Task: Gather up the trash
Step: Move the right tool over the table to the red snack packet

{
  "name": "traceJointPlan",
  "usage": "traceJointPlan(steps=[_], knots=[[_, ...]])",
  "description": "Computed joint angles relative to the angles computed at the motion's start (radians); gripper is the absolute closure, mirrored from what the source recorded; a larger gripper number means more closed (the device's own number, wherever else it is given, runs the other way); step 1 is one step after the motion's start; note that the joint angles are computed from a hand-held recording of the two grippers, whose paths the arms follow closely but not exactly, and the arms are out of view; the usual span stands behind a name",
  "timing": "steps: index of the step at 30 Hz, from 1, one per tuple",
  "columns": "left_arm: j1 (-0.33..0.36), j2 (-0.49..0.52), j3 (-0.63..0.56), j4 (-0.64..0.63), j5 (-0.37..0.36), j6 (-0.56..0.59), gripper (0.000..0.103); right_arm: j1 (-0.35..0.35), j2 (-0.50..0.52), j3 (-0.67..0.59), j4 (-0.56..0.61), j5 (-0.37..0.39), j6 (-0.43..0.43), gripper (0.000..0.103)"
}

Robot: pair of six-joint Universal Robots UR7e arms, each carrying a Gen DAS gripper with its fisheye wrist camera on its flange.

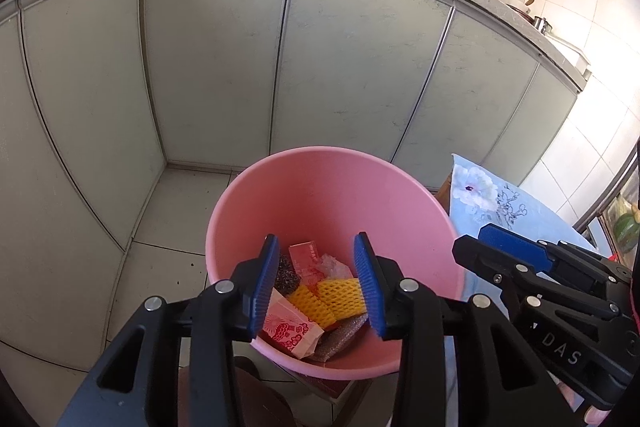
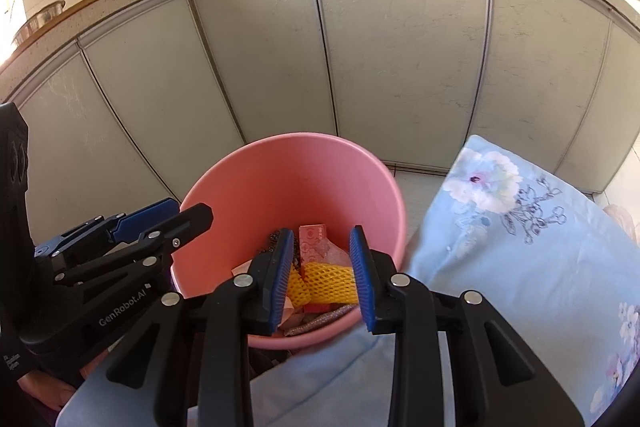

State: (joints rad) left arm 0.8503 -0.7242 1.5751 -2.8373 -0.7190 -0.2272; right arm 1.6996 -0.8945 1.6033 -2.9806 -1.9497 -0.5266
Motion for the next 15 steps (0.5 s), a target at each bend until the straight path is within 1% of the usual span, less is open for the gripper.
traceJointPlan(steps=[9,15], knots=[[-0.034,0.005,0.001,0.01,-0.003,0.036,0.065,-0.02,-0.078,0.075,-0.048,0.01,0.024,0.073],[-0.061,0.019,-0.004,0.025,-0.018,0.056,0.063,-0.043,-0.15,0.149,-0.086,0.005,0.031,0.073]])
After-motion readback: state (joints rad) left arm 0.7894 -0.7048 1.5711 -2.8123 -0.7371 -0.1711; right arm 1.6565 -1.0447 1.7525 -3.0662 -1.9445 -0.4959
